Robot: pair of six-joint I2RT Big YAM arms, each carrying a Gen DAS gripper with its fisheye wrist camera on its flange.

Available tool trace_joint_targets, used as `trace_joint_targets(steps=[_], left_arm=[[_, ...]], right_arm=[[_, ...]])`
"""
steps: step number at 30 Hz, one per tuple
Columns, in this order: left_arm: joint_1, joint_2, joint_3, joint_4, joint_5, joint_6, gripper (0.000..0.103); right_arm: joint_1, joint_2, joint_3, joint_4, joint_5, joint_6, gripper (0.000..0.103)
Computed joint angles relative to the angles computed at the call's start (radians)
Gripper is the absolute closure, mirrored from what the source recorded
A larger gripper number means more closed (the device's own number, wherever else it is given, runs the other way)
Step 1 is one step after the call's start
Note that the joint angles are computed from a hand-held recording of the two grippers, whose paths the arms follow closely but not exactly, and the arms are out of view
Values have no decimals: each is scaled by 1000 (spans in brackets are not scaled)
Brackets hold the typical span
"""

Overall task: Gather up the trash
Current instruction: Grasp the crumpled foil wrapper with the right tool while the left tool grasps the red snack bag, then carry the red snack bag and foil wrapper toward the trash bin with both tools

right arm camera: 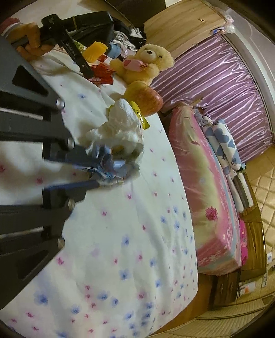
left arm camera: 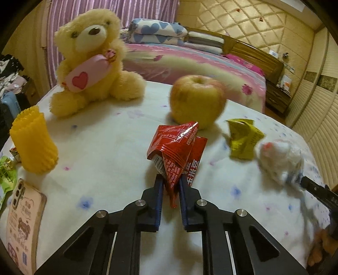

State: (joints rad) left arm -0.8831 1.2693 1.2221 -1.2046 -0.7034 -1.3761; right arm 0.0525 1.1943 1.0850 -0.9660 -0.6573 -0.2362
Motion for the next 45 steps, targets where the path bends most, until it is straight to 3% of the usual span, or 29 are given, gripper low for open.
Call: trace_joint_targets(steps=[14,24,34,45], left_arm=[[-94,77,103,82,2,73,93],[-152,174,200,134,-1,116,93],[-154,245,253,196,35,149,93],[-159,333,356,214,58,202,93]], right_arm=[[-115,-44,-5,-46,-52,-53,101],[-250,-43,9,-152,-70,-191,101],[-354,-10,44,-217,-85,-288,101],[-453,41,95,-274,-119,-366,101]])
